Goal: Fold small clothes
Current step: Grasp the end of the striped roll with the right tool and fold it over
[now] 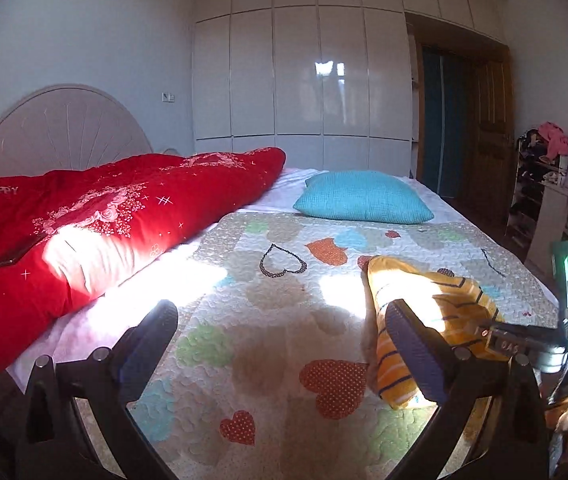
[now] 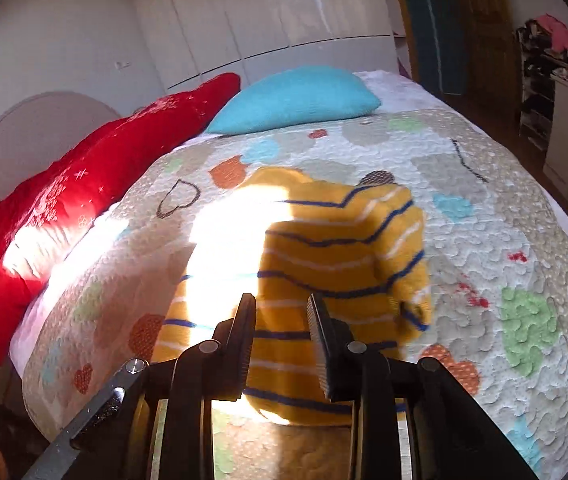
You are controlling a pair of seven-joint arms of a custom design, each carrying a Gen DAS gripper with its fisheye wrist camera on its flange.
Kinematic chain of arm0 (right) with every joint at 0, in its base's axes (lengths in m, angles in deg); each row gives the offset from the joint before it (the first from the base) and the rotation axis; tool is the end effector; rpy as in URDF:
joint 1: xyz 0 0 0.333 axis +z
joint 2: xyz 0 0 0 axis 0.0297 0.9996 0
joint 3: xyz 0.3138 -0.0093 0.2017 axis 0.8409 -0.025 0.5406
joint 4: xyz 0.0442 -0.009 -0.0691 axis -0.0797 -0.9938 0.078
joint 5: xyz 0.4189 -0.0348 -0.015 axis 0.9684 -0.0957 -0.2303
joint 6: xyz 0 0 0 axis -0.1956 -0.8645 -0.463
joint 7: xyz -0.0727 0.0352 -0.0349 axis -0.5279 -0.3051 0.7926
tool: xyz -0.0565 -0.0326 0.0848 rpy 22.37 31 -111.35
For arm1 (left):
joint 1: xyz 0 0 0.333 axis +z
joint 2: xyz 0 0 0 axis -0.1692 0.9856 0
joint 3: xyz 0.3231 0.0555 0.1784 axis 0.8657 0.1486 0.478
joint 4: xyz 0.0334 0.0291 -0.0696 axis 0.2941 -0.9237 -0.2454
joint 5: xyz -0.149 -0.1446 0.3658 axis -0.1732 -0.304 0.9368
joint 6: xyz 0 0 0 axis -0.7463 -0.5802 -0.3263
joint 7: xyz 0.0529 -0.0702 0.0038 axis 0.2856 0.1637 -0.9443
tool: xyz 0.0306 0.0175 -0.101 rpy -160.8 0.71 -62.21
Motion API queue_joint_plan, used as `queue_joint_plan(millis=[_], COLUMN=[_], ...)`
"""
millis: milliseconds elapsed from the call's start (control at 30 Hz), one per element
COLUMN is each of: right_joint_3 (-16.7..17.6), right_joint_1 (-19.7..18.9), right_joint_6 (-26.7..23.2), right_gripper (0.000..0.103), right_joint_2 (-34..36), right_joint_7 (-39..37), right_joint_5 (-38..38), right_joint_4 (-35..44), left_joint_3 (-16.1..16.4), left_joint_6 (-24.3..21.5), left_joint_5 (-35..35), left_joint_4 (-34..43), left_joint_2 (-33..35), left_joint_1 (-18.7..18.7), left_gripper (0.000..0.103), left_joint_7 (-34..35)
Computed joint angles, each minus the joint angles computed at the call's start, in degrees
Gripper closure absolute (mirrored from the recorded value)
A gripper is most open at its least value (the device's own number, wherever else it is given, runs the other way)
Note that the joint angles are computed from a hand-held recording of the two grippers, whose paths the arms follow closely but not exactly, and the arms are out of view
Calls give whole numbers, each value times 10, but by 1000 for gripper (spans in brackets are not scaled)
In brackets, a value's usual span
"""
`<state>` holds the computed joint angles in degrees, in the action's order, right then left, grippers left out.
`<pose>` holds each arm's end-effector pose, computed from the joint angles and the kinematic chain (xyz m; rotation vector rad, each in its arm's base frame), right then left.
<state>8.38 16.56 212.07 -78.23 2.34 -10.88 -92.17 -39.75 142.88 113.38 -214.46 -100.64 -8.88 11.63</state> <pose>0.4660 0.1323 0.5807 -1.7354 1.5781 -0.4003 0.3484 -0.2222 0.6491 -1.5975 1.3400 -0.8668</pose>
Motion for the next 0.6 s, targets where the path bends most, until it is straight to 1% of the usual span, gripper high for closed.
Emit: queue_joint_plan(millis=[67, 133, 167, 200, 233, 267, 300, 333, 367, 400, 433, 500, 600], right_joint_3=[21, 58, 71, 76, 75, 66, 48, 30, 17, 14, 18, 24, 23], right_joint_1=[-2, -26, -36, -37, -34, -24, -7, 9, 17, 15, 4, -18, -42], right_joint_6=[-1, -15, -10, 3, 12, 10, 3, -6, -16, -23, -25, -28, -37], right_gripper=[74, 74, 73, 73, 73, 72, 71, 69, 62, 57, 56, 52, 45], right_joint_2=[22, 37, 36, 27, 16, 2, -10, -23, -38, -55, -73, -108, -152], right_joint_7=[16, 65, 92, 106, 113, 111, 102, 92, 87, 91, 103, 123, 148], right_joint_5=[-16, -68, -94, -108, -114, -110, -93, -72, -55, -46, -45, -47, -46], right_joint_4=[4, -1, -12, -28, -43, -56, -66, -76, -84, -95, -106, -127, -150], left_joint_3=[1, -6, -12, -14, -11, -1, 13, 26, 37, 45, 49, 47, 48], left_joint_6=[-18, -34, -37, -29, -14, -1, 7, 3, -10, -17, -21, -48, -71], left_joint_5=[-5, -4, 1, 10, 15, 10, -4, -26, -51, -72, -91, -127, -171], left_joint_4=[-2, -2, -4, -9, -17, -25, -29, -28, -24, -23, -22, -16, -12], left_joint_2=[-16, -30, -38, -46, -55, -59, -55, -44, -33, -23, -15, 3, 28], left_joint_1=[-7, -5, 2, 8, 9, 1, -15, -37, -57, -73, -85, -104, -136], left_gripper=[0, 0, 0, 0, 0, 0, 0, 0, 0, 0, 0, 0, 0], left_joint_7=[7, 3, -7, -21, -30, -30, -18, 5, 29, 47, 60, 79, 105])
